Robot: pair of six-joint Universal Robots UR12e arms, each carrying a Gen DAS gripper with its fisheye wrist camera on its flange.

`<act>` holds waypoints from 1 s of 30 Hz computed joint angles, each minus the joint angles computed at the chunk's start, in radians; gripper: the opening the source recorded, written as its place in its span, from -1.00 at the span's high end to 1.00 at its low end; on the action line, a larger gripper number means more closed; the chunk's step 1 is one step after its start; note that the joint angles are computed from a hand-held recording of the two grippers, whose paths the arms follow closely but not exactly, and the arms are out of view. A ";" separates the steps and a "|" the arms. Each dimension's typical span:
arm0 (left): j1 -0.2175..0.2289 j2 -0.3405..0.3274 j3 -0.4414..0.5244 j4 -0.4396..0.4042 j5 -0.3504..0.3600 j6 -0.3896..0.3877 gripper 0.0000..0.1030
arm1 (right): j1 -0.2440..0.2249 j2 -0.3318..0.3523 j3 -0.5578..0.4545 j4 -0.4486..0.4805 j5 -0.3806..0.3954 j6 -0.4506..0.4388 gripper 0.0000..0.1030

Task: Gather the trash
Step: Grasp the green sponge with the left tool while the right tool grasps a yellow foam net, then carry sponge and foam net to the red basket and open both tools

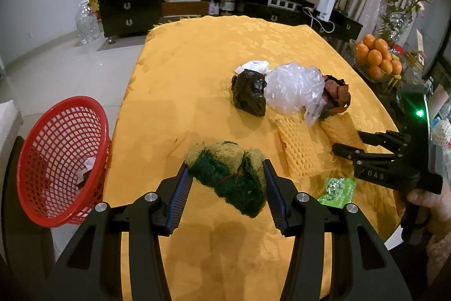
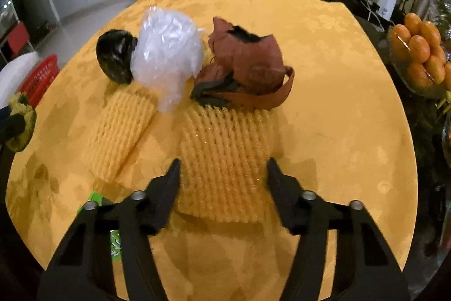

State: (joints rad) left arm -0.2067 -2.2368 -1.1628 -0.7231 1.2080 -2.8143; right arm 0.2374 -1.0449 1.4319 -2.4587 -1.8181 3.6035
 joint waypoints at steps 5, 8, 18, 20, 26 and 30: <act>0.000 -0.001 0.002 0.003 0.002 0.004 0.06 | -0.004 -0.010 0.017 -0.035 0.014 0.004 0.31; 0.000 -0.001 0.002 0.009 0.004 0.004 0.06 | -0.007 -0.019 0.029 -0.056 0.032 0.021 0.45; 0.000 0.006 -0.009 0.069 0.024 -0.013 0.06 | 0.009 -0.043 0.049 -0.146 0.026 0.015 0.53; 0.001 0.009 -0.012 0.085 0.028 -0.017 0.06 | 0.014 -0.048 0.049 -0.172 0.022 0.007 0.53; 0.008 0.015 -0.016 0.137 0.043 -0.042 0.06 | 0.031 -0.044 0.022 -0.226 0.003 -0.025 0.53; 0.011 0.018 -0.018 0.192 0.072 -0.060 0.06 | 0.045 -0.024 -0.026 -0.251 -0.004 -0.061 0.53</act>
